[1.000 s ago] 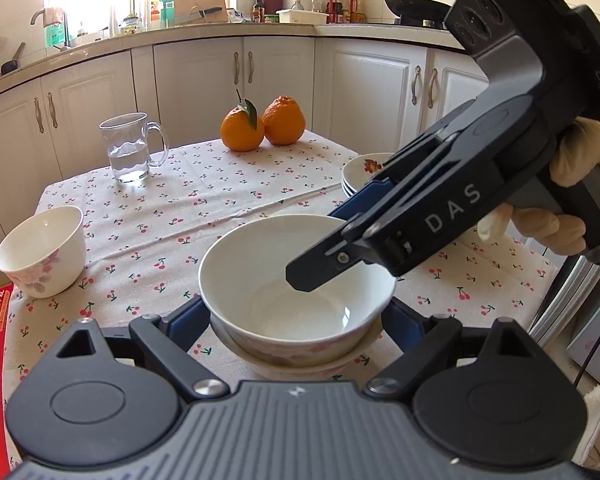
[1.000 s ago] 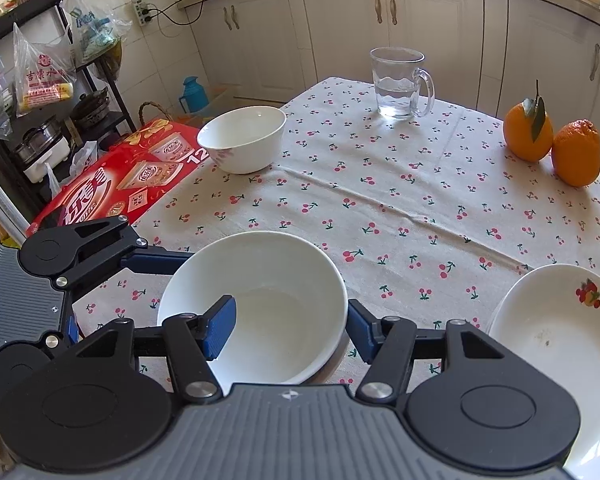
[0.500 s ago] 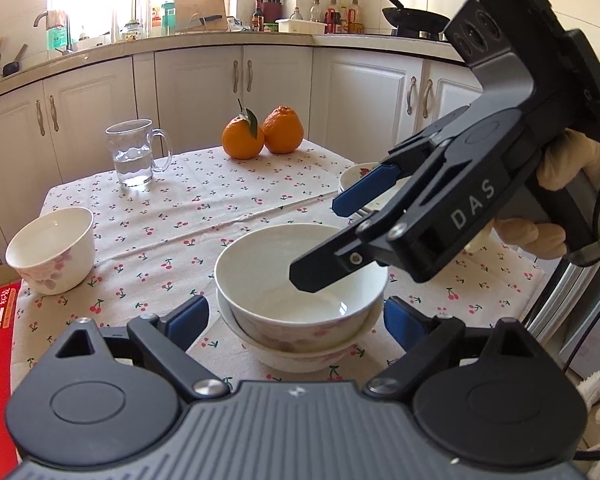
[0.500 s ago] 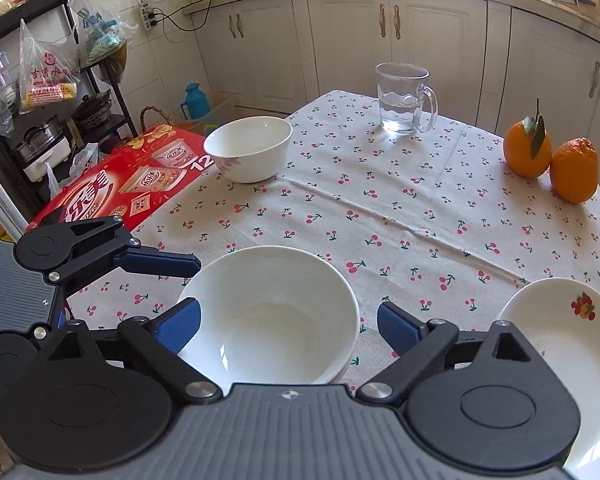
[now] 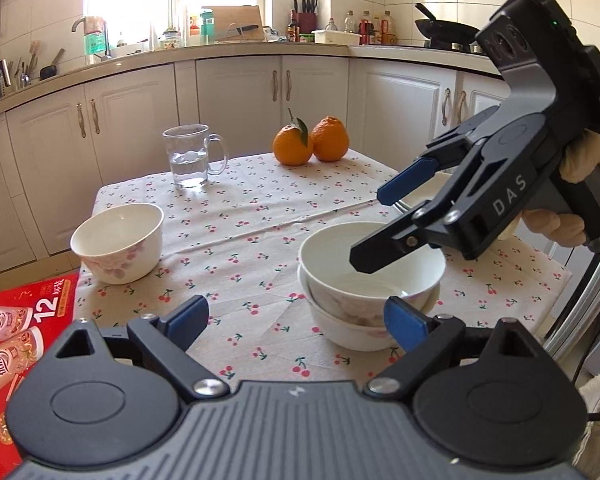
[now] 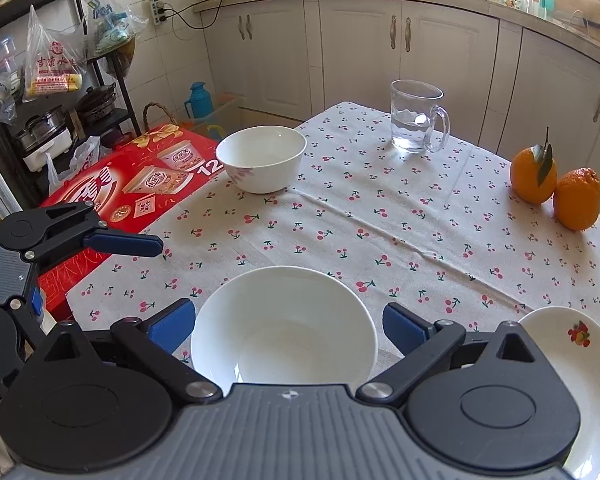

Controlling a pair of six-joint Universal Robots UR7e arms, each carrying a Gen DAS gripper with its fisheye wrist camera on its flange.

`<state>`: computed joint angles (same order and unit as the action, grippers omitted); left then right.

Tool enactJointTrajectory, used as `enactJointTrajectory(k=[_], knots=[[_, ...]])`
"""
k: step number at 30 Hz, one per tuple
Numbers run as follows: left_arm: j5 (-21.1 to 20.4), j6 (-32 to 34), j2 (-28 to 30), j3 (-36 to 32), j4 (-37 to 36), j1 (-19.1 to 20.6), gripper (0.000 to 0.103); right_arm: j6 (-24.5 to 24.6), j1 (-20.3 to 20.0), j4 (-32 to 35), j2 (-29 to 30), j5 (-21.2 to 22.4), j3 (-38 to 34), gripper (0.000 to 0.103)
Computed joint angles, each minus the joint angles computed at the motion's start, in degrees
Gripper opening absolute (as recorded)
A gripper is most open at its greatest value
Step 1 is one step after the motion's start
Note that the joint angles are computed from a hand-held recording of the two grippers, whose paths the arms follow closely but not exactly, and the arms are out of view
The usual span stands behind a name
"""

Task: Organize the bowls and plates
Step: 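Lower the held bowl into the placed bowl and open the right tool, then move the right tool to the last white bowl and grip its rim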

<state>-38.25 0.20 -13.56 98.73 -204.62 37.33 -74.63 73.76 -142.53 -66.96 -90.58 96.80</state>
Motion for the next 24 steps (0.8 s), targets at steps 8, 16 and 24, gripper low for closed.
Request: enactJointTrajectory(k=[8, 16, 24], knots=[[3.82, -0.36, -1.59, 1.87, -2.9, 2.43, 0.094, -0.48, 2.37, -1.62, 2.39, -2.04, -0.65, 0.102], [6.22, 3.43, -1.73, -0.55, -6.4, 5.98, 0.094, -1.89, 5.72, -1.16, 6.36, -4.17, -3.96, 0.102], [6.01, 7.99, -0.28, -6.25, -8.18, 10.28, 0.094, -1.61, 9.29, 6.08, 13.9, -5.39, -14.31, 0.101]])
